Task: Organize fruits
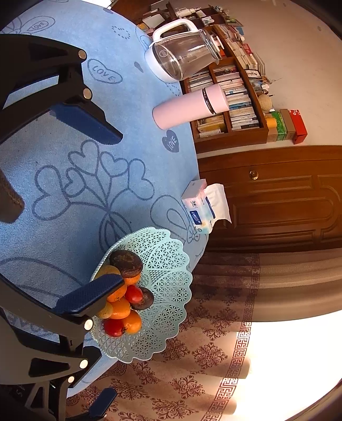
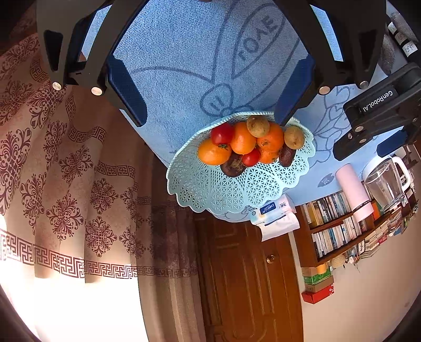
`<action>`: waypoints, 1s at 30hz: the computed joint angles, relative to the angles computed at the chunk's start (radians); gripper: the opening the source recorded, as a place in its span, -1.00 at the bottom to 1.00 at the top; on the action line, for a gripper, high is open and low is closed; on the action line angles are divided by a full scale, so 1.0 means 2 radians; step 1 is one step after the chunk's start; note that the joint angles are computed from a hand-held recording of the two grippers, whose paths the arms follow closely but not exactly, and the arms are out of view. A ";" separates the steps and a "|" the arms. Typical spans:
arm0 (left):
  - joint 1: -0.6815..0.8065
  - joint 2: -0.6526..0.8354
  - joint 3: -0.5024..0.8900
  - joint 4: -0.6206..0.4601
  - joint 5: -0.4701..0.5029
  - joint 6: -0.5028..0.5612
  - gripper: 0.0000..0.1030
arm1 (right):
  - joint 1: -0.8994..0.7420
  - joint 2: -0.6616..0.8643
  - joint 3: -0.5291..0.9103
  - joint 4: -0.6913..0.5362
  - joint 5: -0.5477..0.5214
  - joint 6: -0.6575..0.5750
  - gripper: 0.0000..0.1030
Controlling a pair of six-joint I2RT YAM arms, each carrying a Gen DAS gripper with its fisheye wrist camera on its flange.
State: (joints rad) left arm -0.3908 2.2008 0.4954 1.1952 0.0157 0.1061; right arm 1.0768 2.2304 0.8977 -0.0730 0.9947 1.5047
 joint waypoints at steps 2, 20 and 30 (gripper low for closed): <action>-0.001 0.001 0.000 0.001 -0.003 0.000 0.90 | 0.001 0.003 0.007 -0.008 0.002 -0.002 0.91; -0.005 0.002 -0.008 0.015 -0.011 0.007 0.90 | -0.002 0.024 0.058 -0.083 0.016 -0.015 0.91; -0.004 0.000 -0.011 0.018 -0.013 0.004 0.90 | -0.002 0.029 0.064 -0.087 0.016 -0.017 0.91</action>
State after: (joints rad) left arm -0.3978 2.2014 0.4733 1.2313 -0.0104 0.1141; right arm 1.0736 2.2889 1.0257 -0.2479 1.0265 1.4703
